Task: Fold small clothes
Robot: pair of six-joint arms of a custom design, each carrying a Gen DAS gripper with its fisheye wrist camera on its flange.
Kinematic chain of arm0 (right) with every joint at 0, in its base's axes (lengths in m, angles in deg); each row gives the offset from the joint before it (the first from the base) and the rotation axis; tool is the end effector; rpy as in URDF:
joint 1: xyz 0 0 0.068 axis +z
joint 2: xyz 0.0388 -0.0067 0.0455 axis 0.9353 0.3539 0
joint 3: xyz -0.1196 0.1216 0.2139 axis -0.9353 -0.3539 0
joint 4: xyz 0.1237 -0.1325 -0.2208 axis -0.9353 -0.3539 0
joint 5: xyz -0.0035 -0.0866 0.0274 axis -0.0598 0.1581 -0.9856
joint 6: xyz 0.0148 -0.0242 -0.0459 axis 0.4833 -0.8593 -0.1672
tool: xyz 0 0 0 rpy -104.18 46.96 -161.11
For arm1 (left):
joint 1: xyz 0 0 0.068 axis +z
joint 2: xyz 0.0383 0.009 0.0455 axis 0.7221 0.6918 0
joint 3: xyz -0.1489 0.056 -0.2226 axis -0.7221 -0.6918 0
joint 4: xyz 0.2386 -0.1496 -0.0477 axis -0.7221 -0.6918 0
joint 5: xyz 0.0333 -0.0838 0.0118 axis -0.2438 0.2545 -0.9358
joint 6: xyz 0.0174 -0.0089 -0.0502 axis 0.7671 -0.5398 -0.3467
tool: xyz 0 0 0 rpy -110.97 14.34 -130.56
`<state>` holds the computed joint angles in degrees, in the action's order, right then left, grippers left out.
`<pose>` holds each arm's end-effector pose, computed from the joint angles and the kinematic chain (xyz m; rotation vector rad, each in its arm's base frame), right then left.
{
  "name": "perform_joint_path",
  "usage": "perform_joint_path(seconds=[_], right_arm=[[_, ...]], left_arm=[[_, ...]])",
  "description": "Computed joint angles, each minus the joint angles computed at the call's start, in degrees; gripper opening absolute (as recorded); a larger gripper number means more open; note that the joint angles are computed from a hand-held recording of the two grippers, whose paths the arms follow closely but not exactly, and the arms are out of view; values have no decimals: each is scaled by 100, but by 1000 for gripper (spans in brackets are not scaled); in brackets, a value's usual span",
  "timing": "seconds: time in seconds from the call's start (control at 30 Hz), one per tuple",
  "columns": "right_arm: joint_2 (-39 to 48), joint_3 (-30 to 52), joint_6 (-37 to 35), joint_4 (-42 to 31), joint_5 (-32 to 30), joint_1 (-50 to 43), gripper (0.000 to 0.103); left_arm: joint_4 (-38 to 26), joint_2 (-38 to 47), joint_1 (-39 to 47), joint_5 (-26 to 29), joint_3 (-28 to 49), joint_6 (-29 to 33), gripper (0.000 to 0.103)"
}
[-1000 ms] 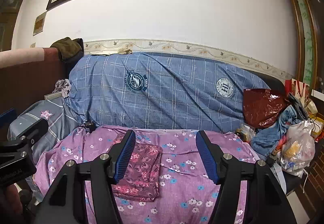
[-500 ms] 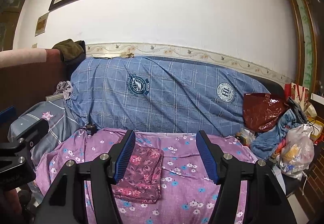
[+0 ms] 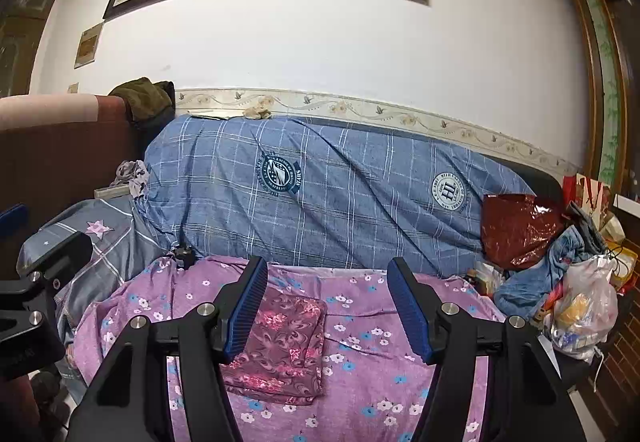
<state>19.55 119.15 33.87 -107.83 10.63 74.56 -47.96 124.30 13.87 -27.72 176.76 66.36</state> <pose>0.2376 0.0206 0.5356 -0.2212 1.8720 -0.0882 0.1969 -0.0988 0.5166 -0.1402 1.7862 0.0600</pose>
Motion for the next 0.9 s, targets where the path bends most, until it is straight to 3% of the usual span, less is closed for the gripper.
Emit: perform_joint_path(seconds=[0.4, 0.73, 0.9], right_arm=[[-127, 330, 80, -152, -161, -70, 64], [-94, 1191, 185, -449, -469, -224, 68], [-73, 1490, 165, -496, -430, -140, 71]], left_arm=[[-231, -125, -433, -448, 398, 25, 103], [-344, -87, -1176, -1086, 1011, 275, 103], [-391, -14, -1183, -915, 1391, 276, 103]])
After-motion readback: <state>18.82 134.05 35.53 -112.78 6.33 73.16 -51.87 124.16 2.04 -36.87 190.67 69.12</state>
